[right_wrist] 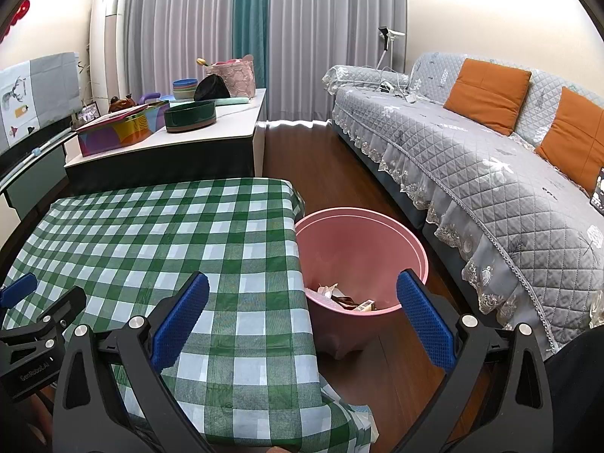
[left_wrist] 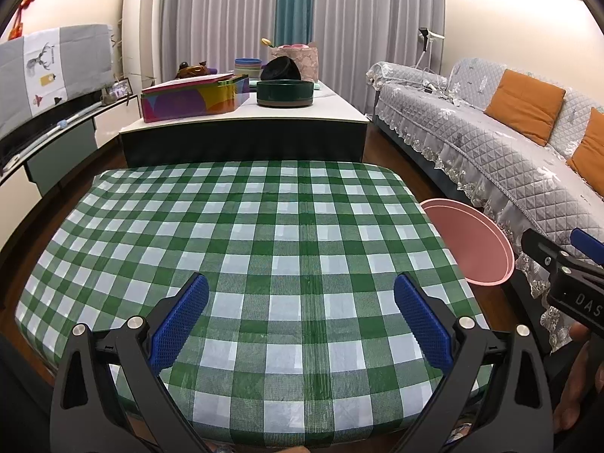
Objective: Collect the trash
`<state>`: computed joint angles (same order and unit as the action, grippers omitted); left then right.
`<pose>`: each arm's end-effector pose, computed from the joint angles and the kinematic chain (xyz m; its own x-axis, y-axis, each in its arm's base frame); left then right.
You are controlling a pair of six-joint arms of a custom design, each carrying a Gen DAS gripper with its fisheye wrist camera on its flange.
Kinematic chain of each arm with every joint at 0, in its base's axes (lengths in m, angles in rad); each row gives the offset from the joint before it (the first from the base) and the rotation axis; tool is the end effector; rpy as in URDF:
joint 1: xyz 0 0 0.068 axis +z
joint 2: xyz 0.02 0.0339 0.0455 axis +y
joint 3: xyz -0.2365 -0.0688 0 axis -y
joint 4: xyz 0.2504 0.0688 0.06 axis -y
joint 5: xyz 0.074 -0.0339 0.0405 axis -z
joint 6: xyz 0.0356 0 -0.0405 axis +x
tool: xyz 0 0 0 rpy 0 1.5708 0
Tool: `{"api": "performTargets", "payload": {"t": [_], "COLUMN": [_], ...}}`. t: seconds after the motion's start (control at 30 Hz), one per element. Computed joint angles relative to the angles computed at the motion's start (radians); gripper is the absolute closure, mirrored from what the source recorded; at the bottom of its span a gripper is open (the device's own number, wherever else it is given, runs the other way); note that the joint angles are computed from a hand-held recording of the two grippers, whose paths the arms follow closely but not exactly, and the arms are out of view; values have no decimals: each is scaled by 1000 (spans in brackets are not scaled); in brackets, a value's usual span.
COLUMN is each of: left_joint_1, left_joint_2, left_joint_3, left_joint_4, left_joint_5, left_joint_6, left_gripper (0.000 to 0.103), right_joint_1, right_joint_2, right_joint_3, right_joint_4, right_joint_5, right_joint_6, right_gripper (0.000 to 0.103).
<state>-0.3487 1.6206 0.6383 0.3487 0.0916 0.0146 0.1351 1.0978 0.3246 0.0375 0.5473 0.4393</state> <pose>0.2892 -0.1086 0.1099 -0.5504 0.2156 -0.8066 0.4176 0.9076 -0.0424 0.2113 0.0100 0.1220 -0.4882 0.3002 -0.8195 0.5247 0.8513 -0.0008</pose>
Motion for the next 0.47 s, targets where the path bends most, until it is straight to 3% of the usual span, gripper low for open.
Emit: {"api": "performTargets", "payload": {"t": [0.47], "left_joint_1": [-3], "left_joint_2": [24], "left_joint_3": [31], "left_joint_4": [-40], "left_joint_5": [-8], "left_joint_6": [-17], "left_gripper": [8], "right_joint_1": [2], "right_joint_2": [10], "right_joint_3": [2], "right_joint_4": [5], "right_joint_5": [-1], "right_joint_6": [-1], "right_gripper": [5]}}
